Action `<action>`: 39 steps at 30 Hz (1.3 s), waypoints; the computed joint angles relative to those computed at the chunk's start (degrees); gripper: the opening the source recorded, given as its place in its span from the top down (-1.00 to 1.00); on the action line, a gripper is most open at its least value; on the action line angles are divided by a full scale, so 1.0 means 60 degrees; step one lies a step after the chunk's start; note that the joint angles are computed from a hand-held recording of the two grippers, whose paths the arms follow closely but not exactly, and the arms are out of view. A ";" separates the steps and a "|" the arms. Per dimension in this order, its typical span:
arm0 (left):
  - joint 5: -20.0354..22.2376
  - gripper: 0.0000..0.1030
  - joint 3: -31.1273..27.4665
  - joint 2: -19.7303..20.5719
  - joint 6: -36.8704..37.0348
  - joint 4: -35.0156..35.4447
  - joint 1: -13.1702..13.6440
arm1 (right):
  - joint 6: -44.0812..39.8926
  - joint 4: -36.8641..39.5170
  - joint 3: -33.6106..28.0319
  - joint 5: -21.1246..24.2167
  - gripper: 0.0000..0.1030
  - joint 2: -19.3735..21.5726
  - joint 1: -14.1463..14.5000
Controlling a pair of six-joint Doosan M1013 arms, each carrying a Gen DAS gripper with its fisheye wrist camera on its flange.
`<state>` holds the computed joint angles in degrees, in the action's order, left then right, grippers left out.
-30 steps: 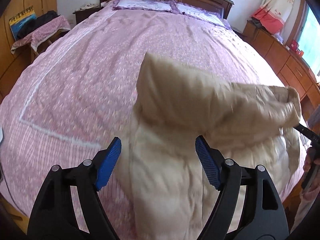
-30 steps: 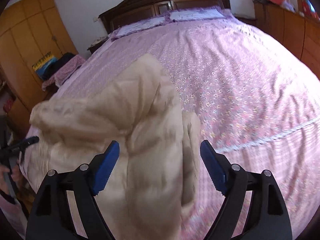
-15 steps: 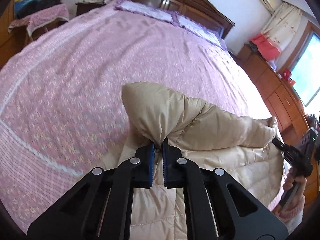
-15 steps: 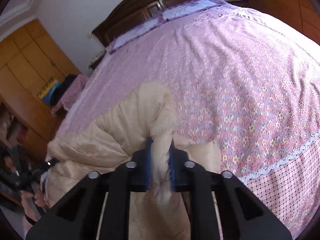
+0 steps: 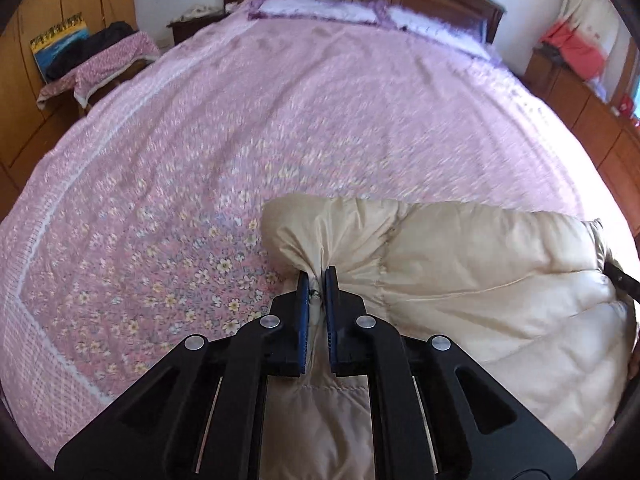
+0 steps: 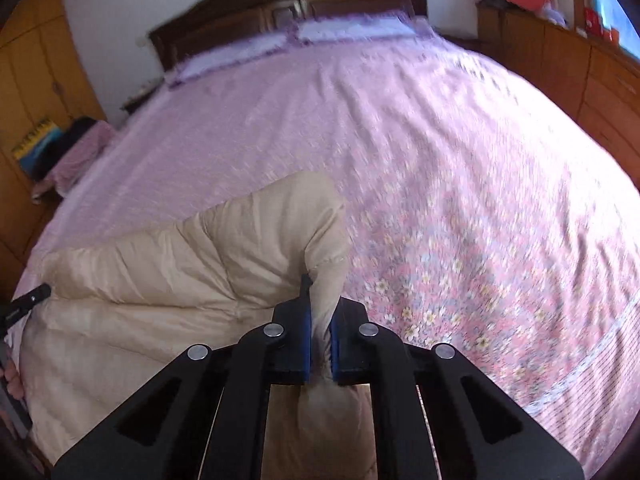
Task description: Fold large clothes
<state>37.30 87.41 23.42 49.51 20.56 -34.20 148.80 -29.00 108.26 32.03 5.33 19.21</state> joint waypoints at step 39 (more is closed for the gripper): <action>0.0129 -0.29 0.1235 -0.1497 0.2034 -0.1961 -0.1506 | -0.0932 0.2850 0.1969 -0.0988 -0.62 -0.2010 0.0166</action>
<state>38.07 94.82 14.44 61.72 8.79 -43.23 143.21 -11.90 120.08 26.11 -6.73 20.20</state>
